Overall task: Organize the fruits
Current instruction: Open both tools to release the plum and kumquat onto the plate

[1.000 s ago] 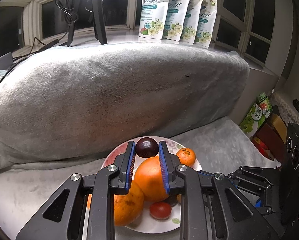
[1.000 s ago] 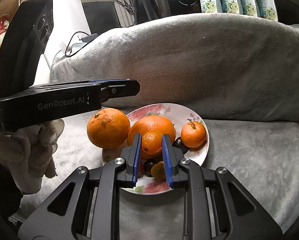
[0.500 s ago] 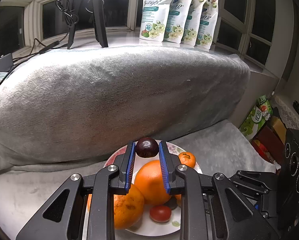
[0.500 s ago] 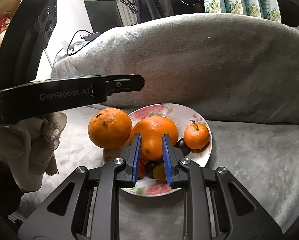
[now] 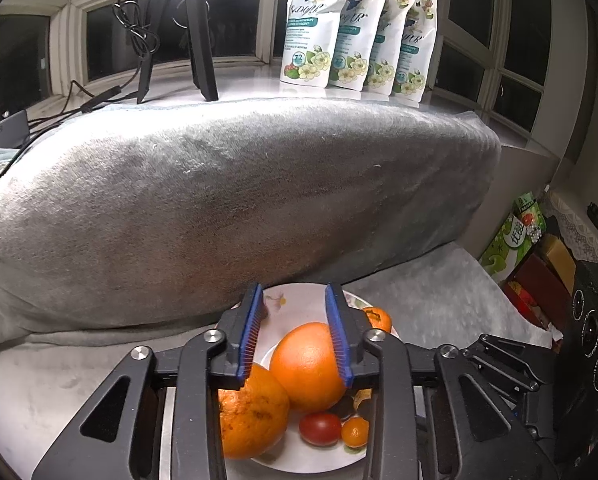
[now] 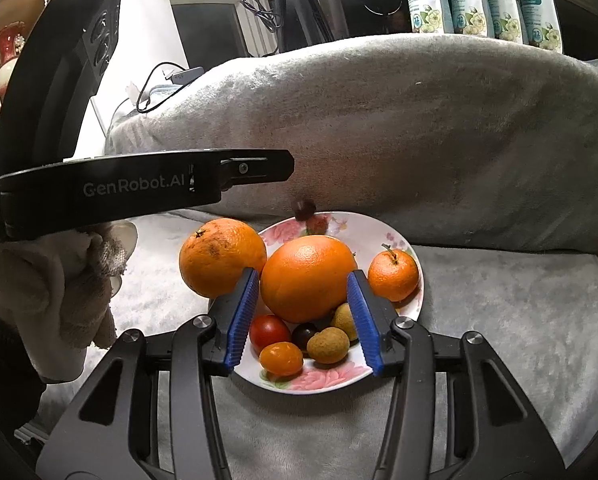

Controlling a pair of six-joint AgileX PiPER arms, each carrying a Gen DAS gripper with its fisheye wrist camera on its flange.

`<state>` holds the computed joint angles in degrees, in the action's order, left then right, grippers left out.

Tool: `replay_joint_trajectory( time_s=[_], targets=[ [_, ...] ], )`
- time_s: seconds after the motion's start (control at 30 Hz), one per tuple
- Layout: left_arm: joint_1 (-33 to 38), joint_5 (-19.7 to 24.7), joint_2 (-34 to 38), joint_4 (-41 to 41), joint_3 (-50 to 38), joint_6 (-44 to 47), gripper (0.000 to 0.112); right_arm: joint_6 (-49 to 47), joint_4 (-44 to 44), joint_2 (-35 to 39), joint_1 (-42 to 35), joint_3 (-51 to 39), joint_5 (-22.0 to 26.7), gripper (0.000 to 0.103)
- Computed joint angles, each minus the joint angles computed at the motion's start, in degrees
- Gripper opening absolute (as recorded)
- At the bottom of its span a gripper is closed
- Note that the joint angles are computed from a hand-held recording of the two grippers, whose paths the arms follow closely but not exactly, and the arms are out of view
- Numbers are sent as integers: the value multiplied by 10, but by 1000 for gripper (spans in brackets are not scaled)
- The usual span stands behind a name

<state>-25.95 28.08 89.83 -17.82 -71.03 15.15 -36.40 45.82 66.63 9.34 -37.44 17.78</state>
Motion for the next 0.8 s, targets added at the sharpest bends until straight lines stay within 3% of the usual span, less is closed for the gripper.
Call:
replay_joint_trajectory(
  time_s=[0.07, 0.17, 0.4, 0.63, 0.7, 0.8],
  targets=[
    [-1, -1, -2, 1, 1, -1, 33, -2, 2, -2, 1, 1, -2, 54],
    [-2, -5, -5, 3, 4, -3, 47, -6, 6, -6, 1, 4, -4, 60],
    [-4, -5, -9, 7, 5, -10, 49, 2, -2, -7, 5, 2, -5, 61],
    [-9, -8, -16, 14, 10, -17, 61, 40, -40, -13, 13, 0, -11, 80],
    [-11, -9, -18, 20, 10, -23, 71, 54, -55, -17, 16, 1, -12, 83],
    [-12, -8, -20, 27, 10, -32, 72, 81, -81, -21, 21, 3, -16, 88]
  ],
)
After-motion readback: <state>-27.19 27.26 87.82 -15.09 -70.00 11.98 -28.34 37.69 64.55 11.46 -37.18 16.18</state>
